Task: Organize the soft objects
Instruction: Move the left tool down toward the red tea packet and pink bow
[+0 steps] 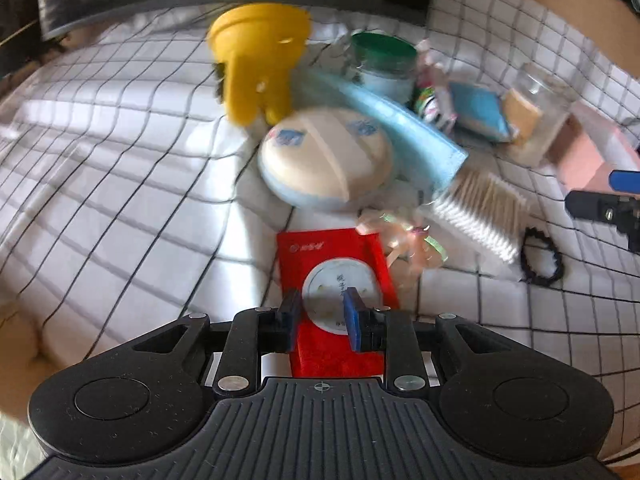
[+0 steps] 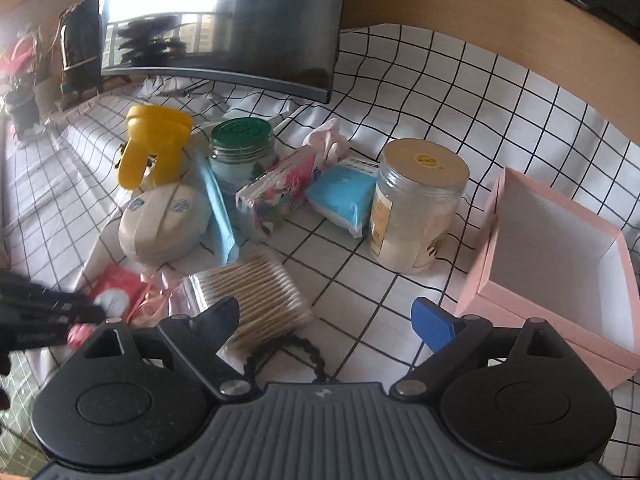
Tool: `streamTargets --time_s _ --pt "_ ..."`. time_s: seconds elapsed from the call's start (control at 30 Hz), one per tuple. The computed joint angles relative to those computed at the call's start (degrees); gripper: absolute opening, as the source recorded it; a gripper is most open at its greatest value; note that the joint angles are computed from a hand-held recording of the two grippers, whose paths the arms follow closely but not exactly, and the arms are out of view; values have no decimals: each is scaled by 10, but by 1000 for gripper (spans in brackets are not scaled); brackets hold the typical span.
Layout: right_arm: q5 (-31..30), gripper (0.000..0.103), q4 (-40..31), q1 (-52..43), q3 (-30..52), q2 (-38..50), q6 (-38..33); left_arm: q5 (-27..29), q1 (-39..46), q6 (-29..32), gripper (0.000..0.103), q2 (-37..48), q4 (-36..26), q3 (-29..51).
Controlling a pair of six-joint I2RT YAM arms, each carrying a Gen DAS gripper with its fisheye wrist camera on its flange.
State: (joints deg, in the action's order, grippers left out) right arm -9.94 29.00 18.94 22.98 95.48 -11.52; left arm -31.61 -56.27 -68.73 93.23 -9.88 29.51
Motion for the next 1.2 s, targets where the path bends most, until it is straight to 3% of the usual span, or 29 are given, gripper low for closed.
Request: streamTargets --time_s 0.13,0.23,0.37,0.57,0.6,0.73,0.87,0.97,1.1,1.2 --pt "-39 94 -13 -40 2 4 -40 10 0 5 28 16 67 -4" --pt "-70 94 -13 -70 10 19 -77 8 -3 -29 28 27 45 19" --pt "-114 94 16 -108 -4 17 -116 -38 -32 -84 28 56 -40 84" --pt "-190 94 1 -169 -14 6 -190 -53 -48 -99 29 183 -175 231" --pt "-200 94 -7 -176 -11 7 -198 -58 -52 -100 32 192 -176 240" --pt "-226 94 -29 -196 1 13 -216 -59 -55 -80 73 181 -79 202" --pt "-241 94 -37 -206 1 13 -232 -64 -60 -114 70 162 -55 177" --pt "-246 94 -37 -208 4 18 -228 -72 -57 -164 69 166 -116 187" --pt "-240 94 -38 -200 7 29 -221 -62 -39 -140 71 178 -136 191" --pt "-251 94 -35 -195 0 23 -223 -72 -29 -114 72 179 -108 180"
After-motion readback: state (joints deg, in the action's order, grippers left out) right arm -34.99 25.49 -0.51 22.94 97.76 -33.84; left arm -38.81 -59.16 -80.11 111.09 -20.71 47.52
